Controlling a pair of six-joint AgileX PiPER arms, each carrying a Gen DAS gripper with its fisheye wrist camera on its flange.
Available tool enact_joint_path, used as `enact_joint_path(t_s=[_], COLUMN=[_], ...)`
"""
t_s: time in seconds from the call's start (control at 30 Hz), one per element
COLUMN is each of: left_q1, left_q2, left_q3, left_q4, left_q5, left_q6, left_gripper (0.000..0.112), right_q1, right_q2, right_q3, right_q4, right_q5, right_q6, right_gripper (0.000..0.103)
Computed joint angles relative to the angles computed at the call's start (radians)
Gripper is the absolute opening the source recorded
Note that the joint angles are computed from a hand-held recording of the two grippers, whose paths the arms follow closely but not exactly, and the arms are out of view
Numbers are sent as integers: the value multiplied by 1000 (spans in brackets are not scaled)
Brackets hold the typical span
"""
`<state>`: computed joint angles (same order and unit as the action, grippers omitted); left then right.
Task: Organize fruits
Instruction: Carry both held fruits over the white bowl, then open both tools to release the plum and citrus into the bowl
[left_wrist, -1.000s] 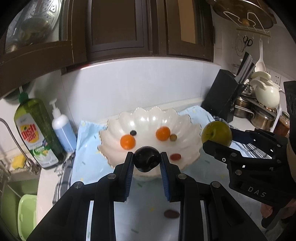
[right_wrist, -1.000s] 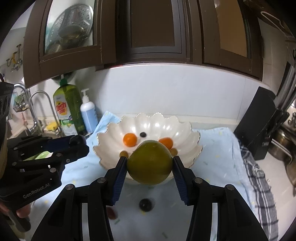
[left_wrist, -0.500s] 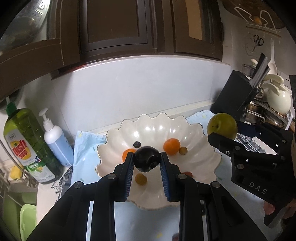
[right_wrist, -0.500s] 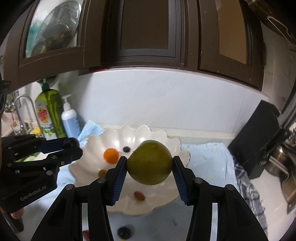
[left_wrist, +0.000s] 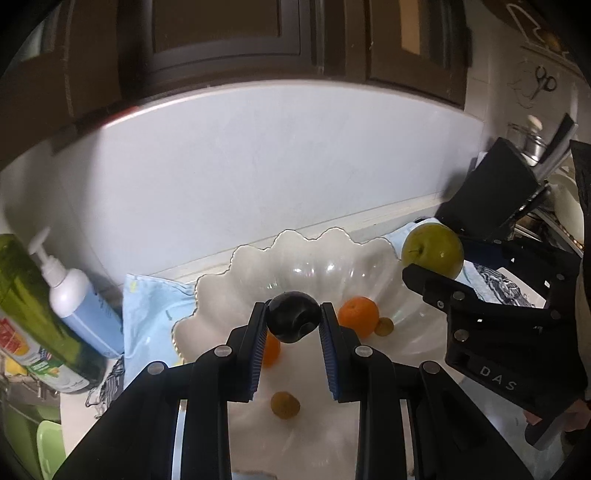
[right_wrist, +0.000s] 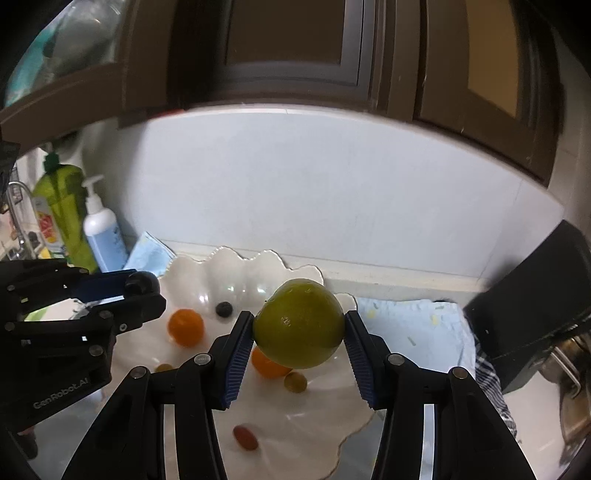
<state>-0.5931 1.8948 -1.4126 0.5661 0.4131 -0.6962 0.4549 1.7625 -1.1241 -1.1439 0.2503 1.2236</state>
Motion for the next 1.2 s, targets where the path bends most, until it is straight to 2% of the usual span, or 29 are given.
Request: enact_joint_path(t_s=[0.2, 0.37, 0.67, 0.83, 0.97, 1.03, 1.1, 1.2], left_q1=[27, 58, 93, 101, 96, 92, 90, 85], left_q2=[131, 255, 377, 397, 370, 357, 351, 342], left_q3=[-186, -355, -528, -565, -525, -509, -506, -501], left_q4=[-167, -300, -377, -379, -325, -287, -265, -228], left_q5=[93, 194, 304, 318, 283, 275, 277, 286], left_q6=[188, 322, 408, 417, 389, 363, 341, 302], left_gripper=[28, 29, 29, 29, 45, 49, 56, 58], right_q1=[-51, -72, -85, -93, -100, -93, -86, -82], right_q2=[99, 181, 302, 343, 358, 352, 341, 319], right_q3=[-125, -238, -410, -463, -486, -474, -464, -439], right_q4=[415, 691, 813, 872, 946, 911, 861, 810], right_q5=[0, 57, 173, 202, 215, 199, 192, 185], right_q6=[-438, -735, -894, -945, -1020, -992, -947, -893], right_gripper=[51, 51, 51, 51, 52, 52, 61, 61])
